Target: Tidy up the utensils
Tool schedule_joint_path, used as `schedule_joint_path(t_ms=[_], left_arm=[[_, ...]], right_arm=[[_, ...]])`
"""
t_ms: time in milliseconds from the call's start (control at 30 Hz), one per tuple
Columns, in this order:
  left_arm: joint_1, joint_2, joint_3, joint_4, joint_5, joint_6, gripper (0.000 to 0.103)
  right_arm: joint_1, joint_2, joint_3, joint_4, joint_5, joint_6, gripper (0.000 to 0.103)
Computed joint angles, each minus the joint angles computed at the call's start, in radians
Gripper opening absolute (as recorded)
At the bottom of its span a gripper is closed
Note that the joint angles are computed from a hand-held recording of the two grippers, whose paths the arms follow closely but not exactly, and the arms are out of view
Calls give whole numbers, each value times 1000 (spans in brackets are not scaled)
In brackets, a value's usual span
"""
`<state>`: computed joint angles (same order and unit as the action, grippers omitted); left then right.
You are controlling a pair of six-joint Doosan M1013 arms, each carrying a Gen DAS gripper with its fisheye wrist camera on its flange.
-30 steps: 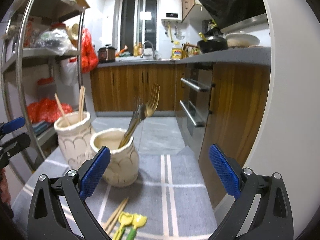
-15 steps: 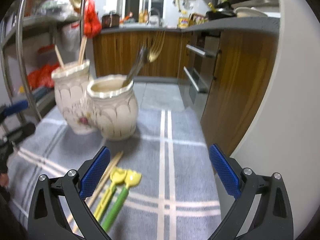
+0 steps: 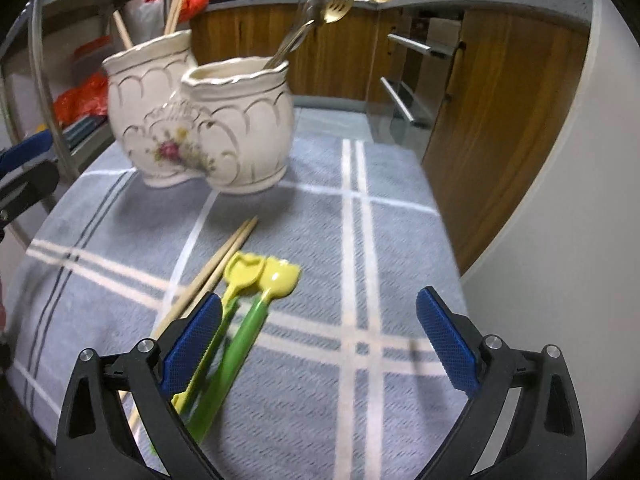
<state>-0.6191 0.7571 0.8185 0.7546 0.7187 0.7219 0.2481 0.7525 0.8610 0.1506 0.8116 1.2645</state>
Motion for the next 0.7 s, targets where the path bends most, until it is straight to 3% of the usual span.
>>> schedule_joint_path(t_ms=[67,133,200,367,567,700], left_arm=[[-2,2,-2,0,4,5,97],[-3,2,-3,2,4,8,97],[-5,4,-5,4,6,9,97],[-6,3,-3,9,4,6,97],[-9,2,-2,1,2,22,97],[-13,6,-12,-12,5,43,97]], right_arm=[[3,-4,7,-2,-2,-12,94],[4,-3,5,-5,8,-16,85],[5,-2,2,-22,15,-2,69],[3,0,-6,25,52,-41,53],[-5,21,-48,114,151,-67,28],[-5,22,-50,130,158,-71,25]])
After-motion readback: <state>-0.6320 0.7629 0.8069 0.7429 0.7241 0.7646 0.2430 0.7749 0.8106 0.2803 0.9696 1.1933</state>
